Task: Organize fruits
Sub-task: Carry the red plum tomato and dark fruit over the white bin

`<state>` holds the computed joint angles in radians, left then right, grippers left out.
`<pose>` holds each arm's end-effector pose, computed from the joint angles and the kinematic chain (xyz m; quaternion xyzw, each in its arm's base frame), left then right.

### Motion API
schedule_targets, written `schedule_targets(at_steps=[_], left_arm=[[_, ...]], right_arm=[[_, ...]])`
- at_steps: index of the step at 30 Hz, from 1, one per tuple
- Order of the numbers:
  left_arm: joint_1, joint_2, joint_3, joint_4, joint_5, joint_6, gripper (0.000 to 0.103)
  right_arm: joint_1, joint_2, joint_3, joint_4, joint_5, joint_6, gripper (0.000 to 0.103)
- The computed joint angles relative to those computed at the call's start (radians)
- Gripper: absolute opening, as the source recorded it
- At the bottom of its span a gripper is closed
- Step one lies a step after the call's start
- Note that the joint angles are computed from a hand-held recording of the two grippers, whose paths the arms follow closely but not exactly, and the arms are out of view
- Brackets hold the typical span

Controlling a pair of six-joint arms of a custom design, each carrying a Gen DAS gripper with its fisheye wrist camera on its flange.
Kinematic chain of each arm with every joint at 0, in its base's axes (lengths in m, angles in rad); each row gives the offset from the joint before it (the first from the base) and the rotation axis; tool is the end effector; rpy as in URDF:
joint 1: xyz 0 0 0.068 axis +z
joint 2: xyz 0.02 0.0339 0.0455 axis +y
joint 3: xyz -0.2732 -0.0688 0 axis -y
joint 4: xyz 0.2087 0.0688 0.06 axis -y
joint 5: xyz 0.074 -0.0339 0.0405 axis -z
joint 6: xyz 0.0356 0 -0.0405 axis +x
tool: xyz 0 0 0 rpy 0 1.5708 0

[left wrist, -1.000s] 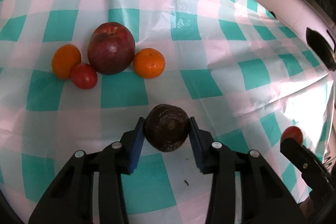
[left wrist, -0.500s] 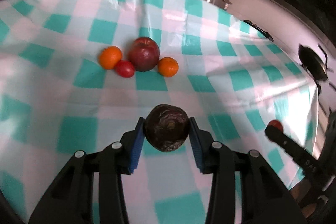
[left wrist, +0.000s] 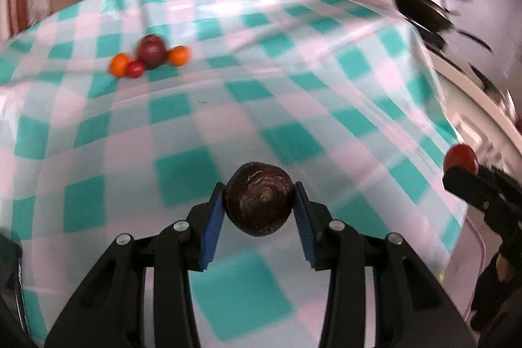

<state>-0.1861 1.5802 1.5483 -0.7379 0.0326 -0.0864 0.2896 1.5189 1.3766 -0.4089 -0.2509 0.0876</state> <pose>0.3062 -0.0588 0.3637 0.0522 0.9193 -0.0678 0.3842 0.2978 0.0980 0.3593 -0.1481 0.8554 0.1980 0.4551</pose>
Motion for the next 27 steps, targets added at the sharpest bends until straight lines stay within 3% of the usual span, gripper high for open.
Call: schedule_targets(at_steps=[7,16,22,27], left_arm=[[-0.258,-0.008,0.025,-0.028,-0.105,0.019,0.042],[-0.511,0.095,0.138,-0.094,-0.202,0.06,0.042],[-0.691,0.176,0.208,-0.125,-0.215,0.131,0.042],[-0.79,0.306,0.279,-0.18,-0.151,0.18,0.042]], right_arm=[[-0.273,-0.219,-0.256,0.012,-0.127,-0.026,0.039],[-0.645,-0.277,-0.435,-0.006,-0.259,-0.137,0.039],[-0.768,-0.216,-0.503,-0.034,-0.214,-0.251,0.039],[-0.82,-0.16,-0.557,-0.067,-0.162,-0.359,0.039]])
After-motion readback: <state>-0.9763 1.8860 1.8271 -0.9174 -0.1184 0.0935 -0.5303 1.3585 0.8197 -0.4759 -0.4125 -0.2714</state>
